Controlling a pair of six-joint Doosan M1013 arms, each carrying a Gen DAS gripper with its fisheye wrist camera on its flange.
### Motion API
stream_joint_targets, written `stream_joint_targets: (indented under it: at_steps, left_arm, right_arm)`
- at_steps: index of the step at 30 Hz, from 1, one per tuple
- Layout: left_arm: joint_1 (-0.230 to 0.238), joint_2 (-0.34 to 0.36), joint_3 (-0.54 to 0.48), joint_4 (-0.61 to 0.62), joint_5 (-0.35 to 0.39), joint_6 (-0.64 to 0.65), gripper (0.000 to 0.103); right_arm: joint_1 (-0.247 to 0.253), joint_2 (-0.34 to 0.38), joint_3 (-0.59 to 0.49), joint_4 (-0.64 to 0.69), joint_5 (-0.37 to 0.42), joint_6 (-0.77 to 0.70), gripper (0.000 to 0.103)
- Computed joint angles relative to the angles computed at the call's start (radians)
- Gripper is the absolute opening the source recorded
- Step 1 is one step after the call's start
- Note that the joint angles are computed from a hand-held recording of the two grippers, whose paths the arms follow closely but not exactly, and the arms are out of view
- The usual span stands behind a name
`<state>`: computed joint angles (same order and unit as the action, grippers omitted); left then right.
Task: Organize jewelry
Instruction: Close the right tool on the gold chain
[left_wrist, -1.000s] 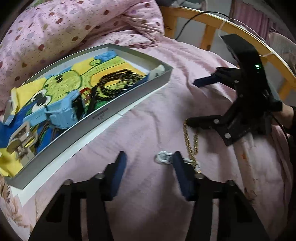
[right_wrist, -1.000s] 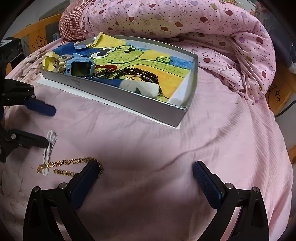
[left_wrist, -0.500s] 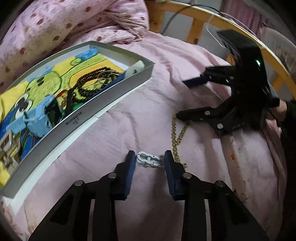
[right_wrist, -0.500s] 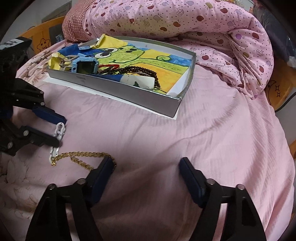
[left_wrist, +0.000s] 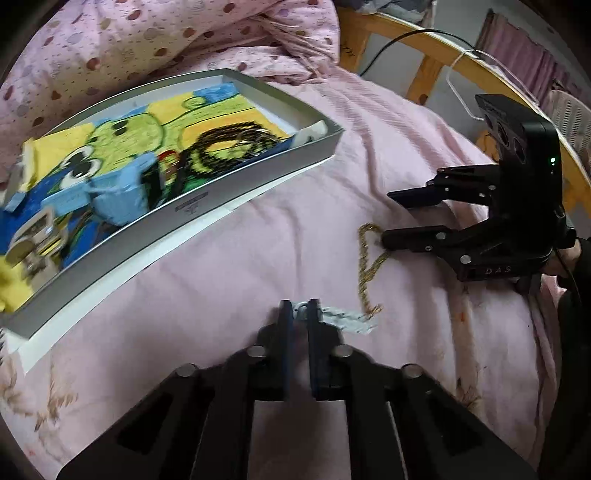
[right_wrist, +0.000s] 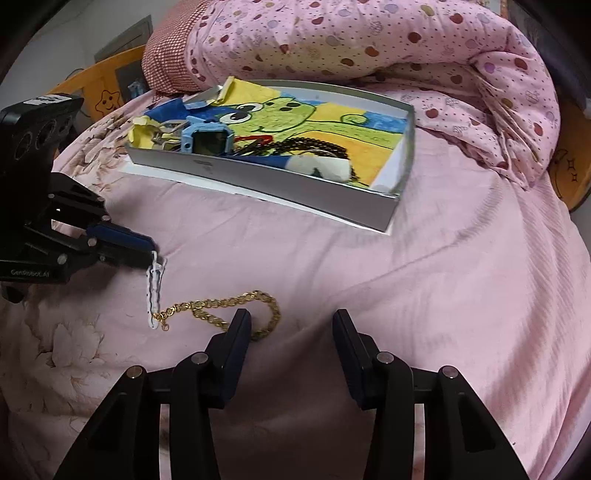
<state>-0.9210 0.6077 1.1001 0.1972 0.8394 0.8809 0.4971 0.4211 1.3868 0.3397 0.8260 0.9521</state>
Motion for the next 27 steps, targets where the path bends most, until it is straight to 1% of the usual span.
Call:
stream_joint_targets:
  at_steps: [1,2,4,6,8,9,10,13,14,16,18,19,21,24,25,27]
  left_arm:
    - [-0.001,0.003,-0.005,-0.002,0.026,0.000,0.000]
    - [0.000,0.001,0.000,-0.010,0.036,0.004,0.000]
    - [-0.002,-0.012,0.019,-0.007,0.016,-0.011,0.000]
    - [0.004,-0.029,0.045,-0.034,-0.032,-0.020,0.000]
    - [0.002,-0.035,0.051,-0.034,-0.040,-0.030,0.000]
    - [0.004,-0.036,0.051,-0.046,-0.040,-0.025,0.000]
    - [0.004,-0.038,0.052,-0.048,-0.038,-0.030,0.000]
    - [0.005,-0.046,0.065,-0.071,-0.052,-0.051,0.000]
    - [0.005,-0.048,0.068,-0.078,-0.059,-0.062,0.002]
    - [0.006,-0.047,0.069,-0.092,-0.068,-0.081,0.009]
    - [0.005,-0.037,0.057,-0.087,-0.060,-0.096,0.022]
    - [0.005,-0.031,0.048,-0.091,-0.055,-0.099,0.024]
    - [0.009,-0.021,0.039,-0.105,-0.059,-0.099,0.025]
    - [0.009,-0.004,0.009,-0.090,-0.031,-0.099,0.025]
    - [0.007,0.001,-0.001,-0.079,-0.024,-0.100,0.025]
    - [0.004,0.016,-0.030,-0.057,0.018,-0.100,0.025]
  right_arm:
    - [0.001,0.002,-0.002,0.003,0.003,-0.007,0.040]
    - [0.002,0.003,-0.002,0.003,0.005,-0.011,0.036]
    - [0.003,0.004,-0.005,0.006,0.016,-0.012,0.030]
    - [-0.003,0.008,-0.009,0.028,0.036,0.005,0.026]
    - [-0.009,0.010,-0.012,0.053,0.051,0.019,0.016]
    - [-0.010,0.010,-0.012,0.054,0.052,0.023,0.013]
    - [-0.009,0.007,-0.009,0.047,0.047,0.030,0.006]
    - [-0.016,0.001,-0.004,0.067,0.047,0.035,0.005]
    - [-0.018,-0.001,-0.001,0.076,0.044,0.035,0.005]
    - [-0.019,-0.008,0.004,0.088,0.035,0.025,0.005]
    - [-0.022,-0.011,0.005,0.104,0.034,0.016,0.005]
    - [-0.023,-0.010,0.004,0.109,0.035,0.016,0.005]
    - [-0.024,-0.009,0.003,0.112,0.039,0.014,0.005]
    - [-0.022,-0.004,-0.002,0.104,0.046,0.012,0.005]
    - [-0.020,-0.001,-0.005,0.094,0.048,0.018,0.007]
    - [-0.018,0.004,-0.008,0.085,0.049,0.026,0.008]
